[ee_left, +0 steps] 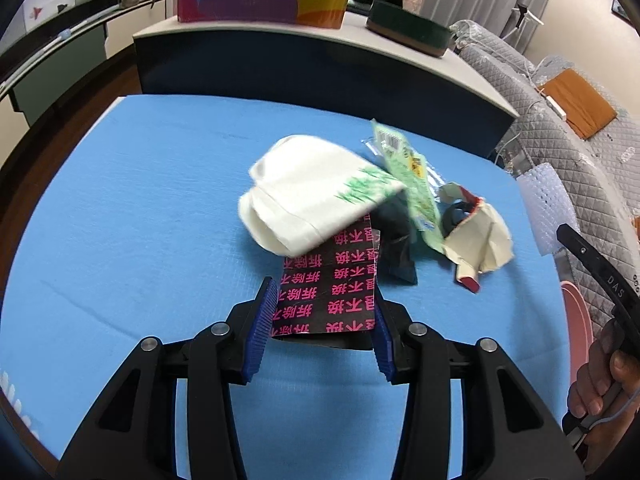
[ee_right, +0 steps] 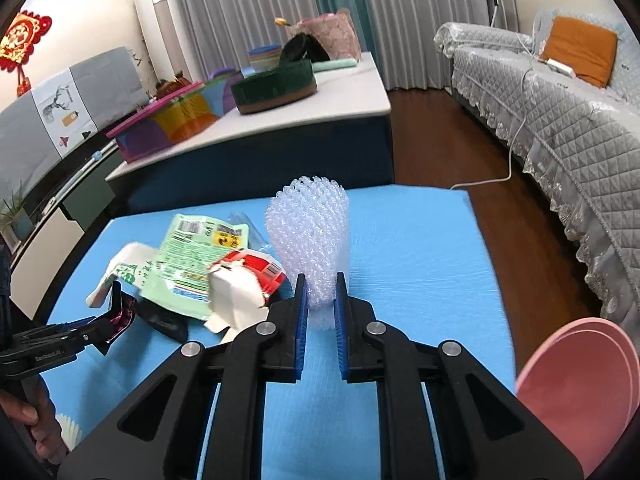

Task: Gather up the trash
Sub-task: 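Grasp the black pink-printed packet with the left tool while the right tool grasps the clear foam net, then carry the black packet with the left tool while the right tool carries the foam net over the pink basin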

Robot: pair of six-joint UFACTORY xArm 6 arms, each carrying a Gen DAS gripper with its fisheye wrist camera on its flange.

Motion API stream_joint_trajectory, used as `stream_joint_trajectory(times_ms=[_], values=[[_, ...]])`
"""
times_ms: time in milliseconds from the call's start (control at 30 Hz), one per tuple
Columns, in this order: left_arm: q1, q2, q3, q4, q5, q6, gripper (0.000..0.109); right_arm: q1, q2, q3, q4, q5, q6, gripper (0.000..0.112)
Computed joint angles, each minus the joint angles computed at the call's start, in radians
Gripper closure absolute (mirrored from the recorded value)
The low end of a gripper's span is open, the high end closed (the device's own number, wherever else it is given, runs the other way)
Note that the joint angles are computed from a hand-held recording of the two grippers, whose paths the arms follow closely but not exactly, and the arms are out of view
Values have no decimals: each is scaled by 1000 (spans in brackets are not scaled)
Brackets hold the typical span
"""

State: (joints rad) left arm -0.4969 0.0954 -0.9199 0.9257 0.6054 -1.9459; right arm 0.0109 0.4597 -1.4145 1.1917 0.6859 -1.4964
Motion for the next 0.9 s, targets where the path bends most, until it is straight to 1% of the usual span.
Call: stream_joint_trajectory(times_ms=[200,467,567,700,767,800,900], values=[[-49,-51,21,15,31,-26,65,-43,-97,82,21,42,-30,99],[-98,-90,20,67,76,-63,65,-95,-213,155,-1,100,-31,99],[-119,-90,5,97,105,-78,65,-122,-259,185,-15,116,-35,99],[-142,-85,-14,139,135,-102,65,-148,-300,215,-29,126,-47,99],[-160,-79,-30,161,170,-104,65,-162,-312,224,-23,136,-55,99],[-171,-73,-40,174,192,-104,65,-167,-318,233,-14,135,-65,99],[-188,-63,-59,189,217,-106,65,-173,-327,262,8,119,-90,99]])
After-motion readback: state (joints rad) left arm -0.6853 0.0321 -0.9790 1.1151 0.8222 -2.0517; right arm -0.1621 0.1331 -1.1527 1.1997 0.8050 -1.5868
